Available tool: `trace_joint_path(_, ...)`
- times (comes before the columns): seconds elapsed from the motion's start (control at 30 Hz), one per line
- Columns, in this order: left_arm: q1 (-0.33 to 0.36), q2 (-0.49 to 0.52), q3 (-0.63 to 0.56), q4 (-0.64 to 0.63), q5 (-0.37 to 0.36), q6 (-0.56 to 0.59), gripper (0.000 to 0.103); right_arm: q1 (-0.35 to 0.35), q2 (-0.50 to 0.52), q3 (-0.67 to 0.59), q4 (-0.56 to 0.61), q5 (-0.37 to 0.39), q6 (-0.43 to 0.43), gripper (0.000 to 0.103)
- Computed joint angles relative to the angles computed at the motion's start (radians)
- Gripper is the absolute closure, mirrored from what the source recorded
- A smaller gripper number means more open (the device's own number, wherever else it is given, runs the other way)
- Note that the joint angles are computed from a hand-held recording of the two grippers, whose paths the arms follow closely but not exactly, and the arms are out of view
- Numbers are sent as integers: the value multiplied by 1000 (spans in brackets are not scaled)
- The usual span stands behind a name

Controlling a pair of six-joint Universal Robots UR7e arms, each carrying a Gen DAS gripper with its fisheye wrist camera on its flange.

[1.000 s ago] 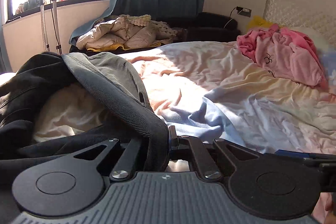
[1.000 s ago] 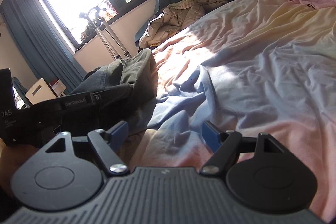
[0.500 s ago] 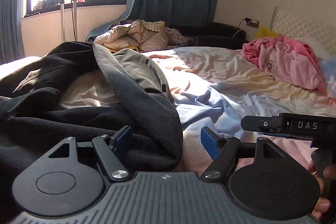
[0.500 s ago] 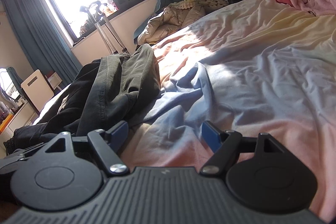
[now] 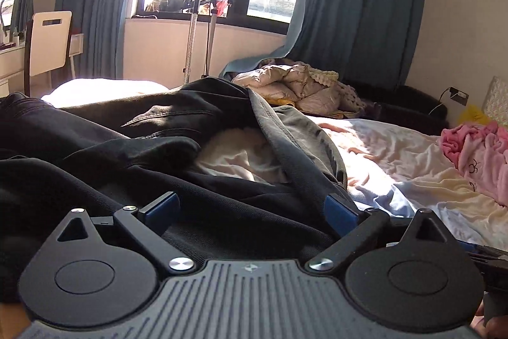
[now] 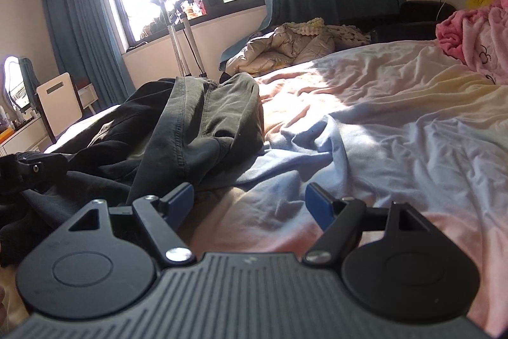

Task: Fold clothes
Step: 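Open the left tool and release the folded trouser edge, then close the right tool on the trouser leg seam and lift it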

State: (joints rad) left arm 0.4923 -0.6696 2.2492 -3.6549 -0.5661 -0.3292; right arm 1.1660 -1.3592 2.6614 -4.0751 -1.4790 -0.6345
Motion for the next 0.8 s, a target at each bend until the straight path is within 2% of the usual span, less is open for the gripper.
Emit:
trace_joint_path(0.07, 29, -22, 4, 19, -6, -67, 5, 79, 45, -52, -7, -76, -34, 25)
trace_joint_path(0.17, 57, -32, -1, 29, 31, -89, 5, 162, 78, -160, 87, -113, -34, 25)
trace_joint_path(0.33, 83, -8, -21, -20, 45, -34, 5, 300, 211, -460, 349, -227, -40, 25)
trace_joint_path(0.43, 100, 19, -45, -42, 50, 13, 5, 364, 321, -692, 614, -365, -35, 27)
trace_joint_path(0.5, 119, 29, -59, -67, 30, 16, 5, 386, 396, -827, 738, -442, 10, 39)
trace_joint_path(0.53, 130, 35, -61, -104, 10, 24, 5, 390, 431, -883, 766, -464, 26, 41)
trace_joint_path(0.63, 162, 45, -72, -146, -41, 34, 5, 398, 524, -1004, 744, -541, -10, 54)
trace_joint_path(0.67, 168, 45, -75, -141, -48, 29, 5, 402, 544, -1031, 737, -581, -32, 83)
trace_joint_path(0.7, 171, 45, -77, -135, -51, 21, 5, 402, 548, -1036, 706, -594, -50, 97)
trace_joint_path(0.8, 175, 48, -79, -152, -65, 13, 5, 377, 469, -951, 603, -475, -36, 98)
